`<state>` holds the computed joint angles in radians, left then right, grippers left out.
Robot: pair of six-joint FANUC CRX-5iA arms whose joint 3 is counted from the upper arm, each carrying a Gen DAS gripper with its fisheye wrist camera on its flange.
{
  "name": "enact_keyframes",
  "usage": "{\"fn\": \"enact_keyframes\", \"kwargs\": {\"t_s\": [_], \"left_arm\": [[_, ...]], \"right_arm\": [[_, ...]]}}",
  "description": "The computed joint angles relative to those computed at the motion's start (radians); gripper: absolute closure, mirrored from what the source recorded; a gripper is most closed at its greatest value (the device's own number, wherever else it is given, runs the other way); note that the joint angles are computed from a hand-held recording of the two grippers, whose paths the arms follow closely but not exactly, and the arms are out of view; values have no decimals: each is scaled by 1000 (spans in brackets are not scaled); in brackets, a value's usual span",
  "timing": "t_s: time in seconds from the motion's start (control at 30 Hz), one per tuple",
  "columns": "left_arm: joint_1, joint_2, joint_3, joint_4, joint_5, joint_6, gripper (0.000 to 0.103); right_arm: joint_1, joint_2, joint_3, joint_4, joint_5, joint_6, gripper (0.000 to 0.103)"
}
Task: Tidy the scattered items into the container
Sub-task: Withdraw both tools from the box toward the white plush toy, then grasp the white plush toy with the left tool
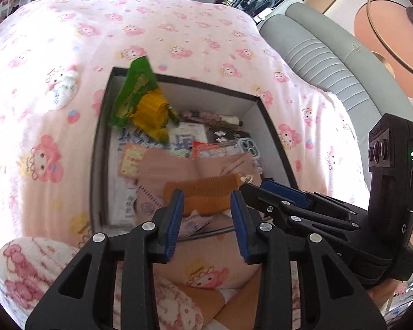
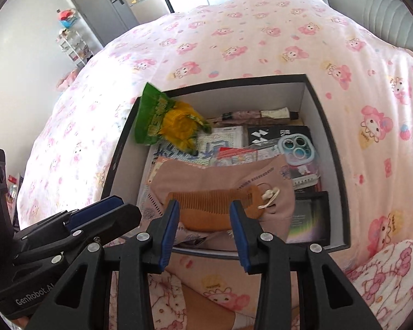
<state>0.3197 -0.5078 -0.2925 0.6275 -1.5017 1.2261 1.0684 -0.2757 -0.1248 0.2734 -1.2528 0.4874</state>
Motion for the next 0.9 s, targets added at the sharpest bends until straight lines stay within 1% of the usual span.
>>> {"fn": "enact_keyframes", "kwargs": {"t_s": [0.17,0.27,0.37,0.47,0.53,0.57,0.63,0.67,0.7,0.77,0.83,0.9], "left_arm": [[156,-43,-38,31,-77,-56,68],[249,-63,-55,41,-93,-90,68],[347,-67,-65,61,-98,-112,67],[403,-51,-67,68,-58,-94,64],[414,-15,-50,47,-17,-37,64],[417,8,-41,40,8,0,64],[428,55,-42,64,62,58,64],[425,78,-41,66,104,93,64],[411,105,-31,47,146,134,63],[383,172,-3,2,195,216,63],[364,246,0,7,230,281,63],[347,308,1,16,255,334,63]], "right_arm": [[34,45,38,-26,13,40,69],[48,88,77,-32,32,77,69],[28,136,132,-95,72,153,69],[-18,206,224,-189,96,241,69],[-42,259,296,-217,94,269,69],[-56,295,345,-225,81,285,69],[-86,378,468,-249,41,325,69],[-102,425,537,-260,27,352,69],[-112,470,599,-258,7,369,69],[-133,586,748,-251,-64,404,68],[-153,713,911,-263,-172,427,68],[-174,824,1045,-282,-255,448,68]]}}
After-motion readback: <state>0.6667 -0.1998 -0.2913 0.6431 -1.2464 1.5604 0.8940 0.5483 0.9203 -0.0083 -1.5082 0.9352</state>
